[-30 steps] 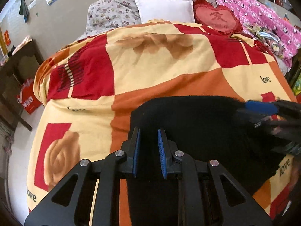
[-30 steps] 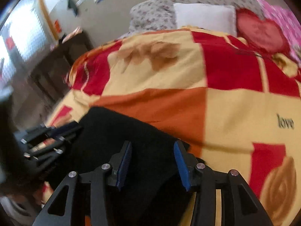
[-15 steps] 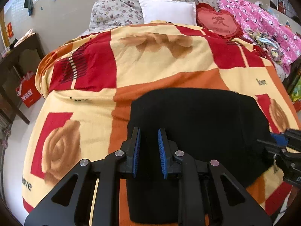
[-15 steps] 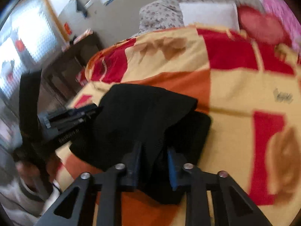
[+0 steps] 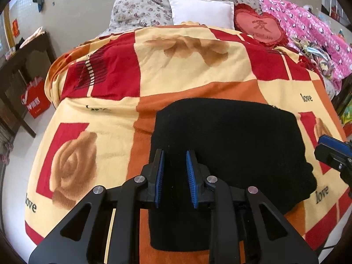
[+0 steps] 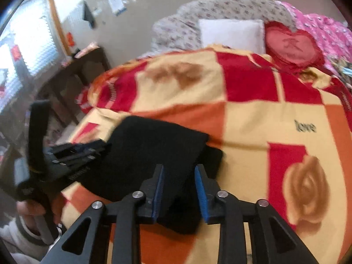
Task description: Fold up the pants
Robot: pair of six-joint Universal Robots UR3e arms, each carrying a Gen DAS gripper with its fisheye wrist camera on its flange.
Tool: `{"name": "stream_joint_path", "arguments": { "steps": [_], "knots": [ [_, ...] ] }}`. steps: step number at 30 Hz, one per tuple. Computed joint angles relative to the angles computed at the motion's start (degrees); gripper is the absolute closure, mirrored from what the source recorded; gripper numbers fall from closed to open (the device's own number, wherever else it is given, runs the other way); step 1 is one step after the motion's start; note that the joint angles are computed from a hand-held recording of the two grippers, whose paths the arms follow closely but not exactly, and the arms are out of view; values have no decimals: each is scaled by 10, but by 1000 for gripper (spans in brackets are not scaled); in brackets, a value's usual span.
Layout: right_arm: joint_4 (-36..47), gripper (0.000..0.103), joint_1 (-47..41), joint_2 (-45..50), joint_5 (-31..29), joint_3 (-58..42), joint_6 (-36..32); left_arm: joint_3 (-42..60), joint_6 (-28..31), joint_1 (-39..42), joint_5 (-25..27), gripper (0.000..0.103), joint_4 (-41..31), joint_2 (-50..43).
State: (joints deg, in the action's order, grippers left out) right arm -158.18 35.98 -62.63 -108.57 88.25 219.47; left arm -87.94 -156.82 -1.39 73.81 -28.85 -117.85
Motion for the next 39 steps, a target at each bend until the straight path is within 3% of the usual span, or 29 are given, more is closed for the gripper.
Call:
{"name": "stream_joint_path", "arguments": {
  "steps": [4,8,18,24,27,32,35,39],
  "knots": [
    [28,71,4,40,21,-59,-24,-5,1,7,-8,74,-12,10],
    [59,71,-3,62,15,-71,-2,-6,-4,7,-7,67,-7,5],
    [10,65,-45,79,36,-47,-7,44,-21,-9,10,64,-9,-37],
    [18,55,-37,51,32,-26,11,48,-23,-4,1,62,-16,-39],
    [48,54,-23,54,20,-43,2,45,-25,4,-7,56,-25,-33],
    [25,44,-21,28,14,6,28,34,10,43,-67,43,-80,-10],
    [-5,39,-29,9,14,48,43,36,37,75,-119,41,-129,0],
    [-112,37,-65,7,85,115,64,70,51,97,-163,30,-203,-17]
  ]
}}
